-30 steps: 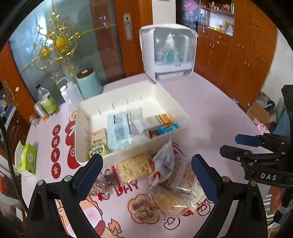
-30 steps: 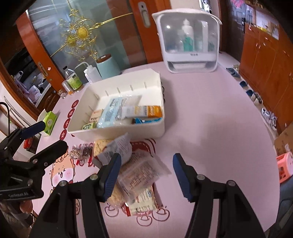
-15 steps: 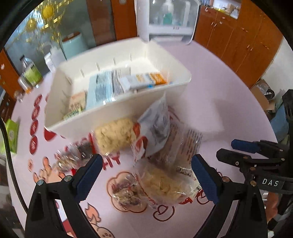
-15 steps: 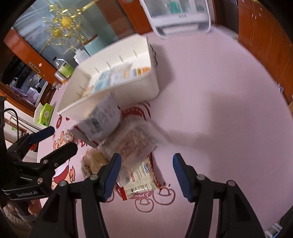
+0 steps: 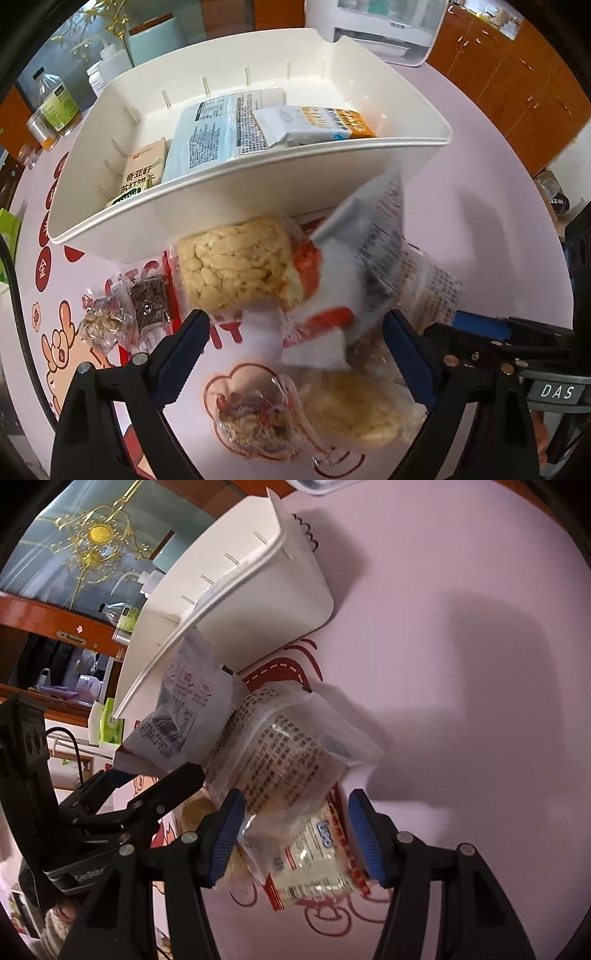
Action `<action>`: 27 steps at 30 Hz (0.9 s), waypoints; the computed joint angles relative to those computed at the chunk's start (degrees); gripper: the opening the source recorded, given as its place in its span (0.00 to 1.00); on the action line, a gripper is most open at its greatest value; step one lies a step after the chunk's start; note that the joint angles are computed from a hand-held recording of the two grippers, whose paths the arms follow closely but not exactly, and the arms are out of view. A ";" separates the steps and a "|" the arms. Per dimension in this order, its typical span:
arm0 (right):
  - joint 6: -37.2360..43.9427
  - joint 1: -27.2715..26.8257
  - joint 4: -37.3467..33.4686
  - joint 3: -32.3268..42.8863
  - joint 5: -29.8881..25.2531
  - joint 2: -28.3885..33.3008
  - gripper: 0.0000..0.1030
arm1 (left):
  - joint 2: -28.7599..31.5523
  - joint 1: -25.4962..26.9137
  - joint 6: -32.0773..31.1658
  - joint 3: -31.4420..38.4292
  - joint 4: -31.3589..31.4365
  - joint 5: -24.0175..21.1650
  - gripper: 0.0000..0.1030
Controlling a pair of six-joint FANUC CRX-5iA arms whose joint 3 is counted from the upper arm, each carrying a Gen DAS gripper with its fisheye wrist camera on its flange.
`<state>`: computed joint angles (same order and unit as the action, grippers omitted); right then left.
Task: Organize snacks
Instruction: 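Grasp the white-red printed chip bag with the left tool while the right grasps the clear biscuit bag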
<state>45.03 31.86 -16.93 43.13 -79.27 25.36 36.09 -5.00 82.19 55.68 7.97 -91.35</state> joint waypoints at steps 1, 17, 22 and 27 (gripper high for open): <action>0.11 -0.29 -0.78 0.02 0.47 0.13 0.58 | 0.51 0.17 0.22 0.48 0.37 -0.21 0.88; 2.14 0.47 1.87 1.64 1.68 1.52 0.46 | -0.37 -0.29 -1.52 -2.91 3.83 3.37 0.22; 3.24 2.44 5.95 2.20 1.58 1.42 0.41 | -3.03 -0.41 -2.35 -5.70 3.38 5.09 0.16; 3.73 4.01 9.06 1.73 2.14 0.54 0.37 | -6.28 0.40 -2.74 -9.56 4.62 7.67 0.15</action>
<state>48.76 35.88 -7.87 44.86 -77.13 25.89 29.81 -4.60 79.45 46.12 12.59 -83.68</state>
